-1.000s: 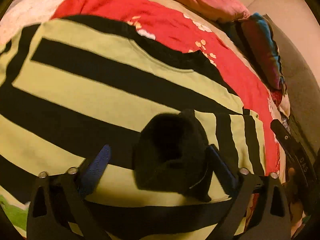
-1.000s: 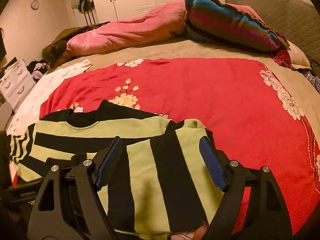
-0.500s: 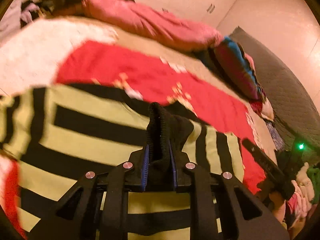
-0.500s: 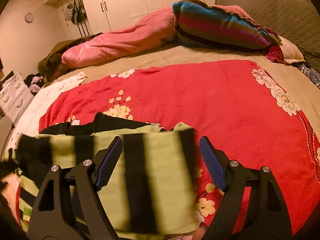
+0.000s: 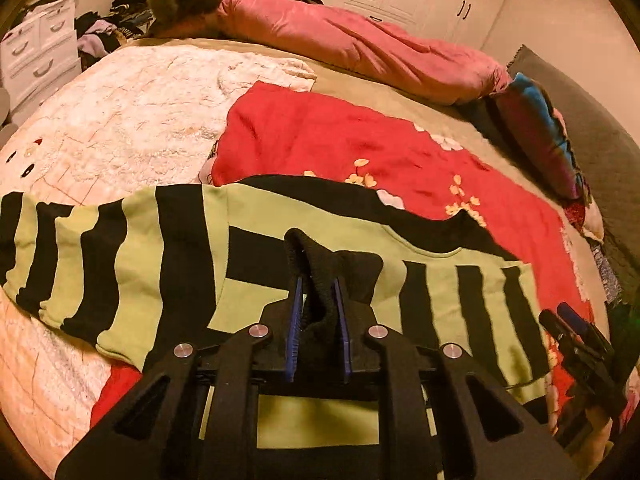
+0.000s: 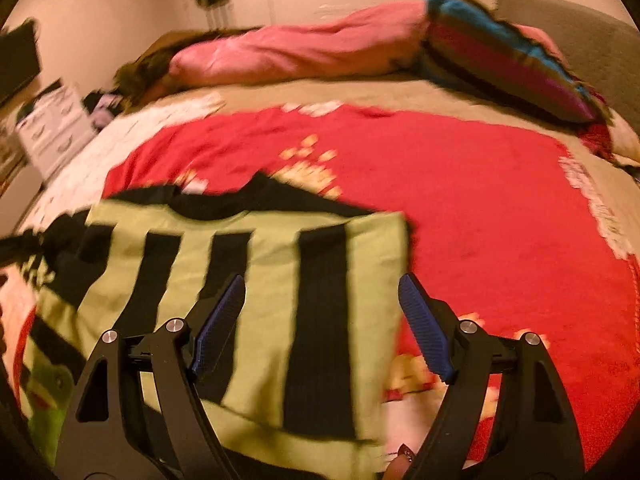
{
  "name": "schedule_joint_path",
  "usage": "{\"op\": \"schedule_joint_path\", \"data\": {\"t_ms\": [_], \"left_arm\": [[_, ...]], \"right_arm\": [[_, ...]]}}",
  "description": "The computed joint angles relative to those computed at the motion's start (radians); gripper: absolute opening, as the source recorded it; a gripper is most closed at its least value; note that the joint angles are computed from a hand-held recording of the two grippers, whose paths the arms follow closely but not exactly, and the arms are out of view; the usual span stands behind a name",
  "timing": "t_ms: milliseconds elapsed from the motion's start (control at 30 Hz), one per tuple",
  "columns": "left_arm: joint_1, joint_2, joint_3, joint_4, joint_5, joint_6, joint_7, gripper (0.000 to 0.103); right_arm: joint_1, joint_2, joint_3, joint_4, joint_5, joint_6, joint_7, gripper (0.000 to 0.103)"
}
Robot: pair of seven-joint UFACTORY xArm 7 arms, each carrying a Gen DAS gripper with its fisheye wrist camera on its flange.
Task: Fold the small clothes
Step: 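Fold the held sleeve with the left gripper across the sweater body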
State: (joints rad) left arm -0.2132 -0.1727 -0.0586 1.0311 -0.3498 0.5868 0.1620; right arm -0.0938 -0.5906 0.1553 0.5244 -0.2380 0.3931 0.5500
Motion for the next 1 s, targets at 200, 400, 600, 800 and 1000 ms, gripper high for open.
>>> {"op": "schedule_joint_path", "data": {"t_ms": [200, 400, 600, 800, 1000], "left_arm": [[0.029, 0.023, -0.001, -0.014, 0.086, 0.011, -0.043, 0.015], [0.052, -0.026, 0.017, -0.055, 0.081, 0.022, -0.058, 0.015], [0.012, -0.145, 0.003, -0.120, 0.095, -0.020, -0.037, 0.018], [-0.042, -0.107, -0.039, -0.117, 0.129, 0.020, -0.015, 0.026], [-0.047, -0.044, -0.031, -0.119, 0.127, 0.026, -0.035, 0.034]], "right_arm": [[0.033, 0.098, 0.002, 0.051, -0.013, 0.129, -0.051, 0.073], [0.074, 0.110, -0.067, 0.034, 0.059, 0.126, -0.077, 0.079], [0.095, 0.056, -0.089, 0.014, 0.113, 0.085, -0.098, 0.081], [0.110, 0.049, -0.080, 0.020, 0.137, 0.078, -0.135, 0.081], [0.120, 0.108, -0.076, 0.046, 0.151, 0.134, -0.164, 0.083]]}}
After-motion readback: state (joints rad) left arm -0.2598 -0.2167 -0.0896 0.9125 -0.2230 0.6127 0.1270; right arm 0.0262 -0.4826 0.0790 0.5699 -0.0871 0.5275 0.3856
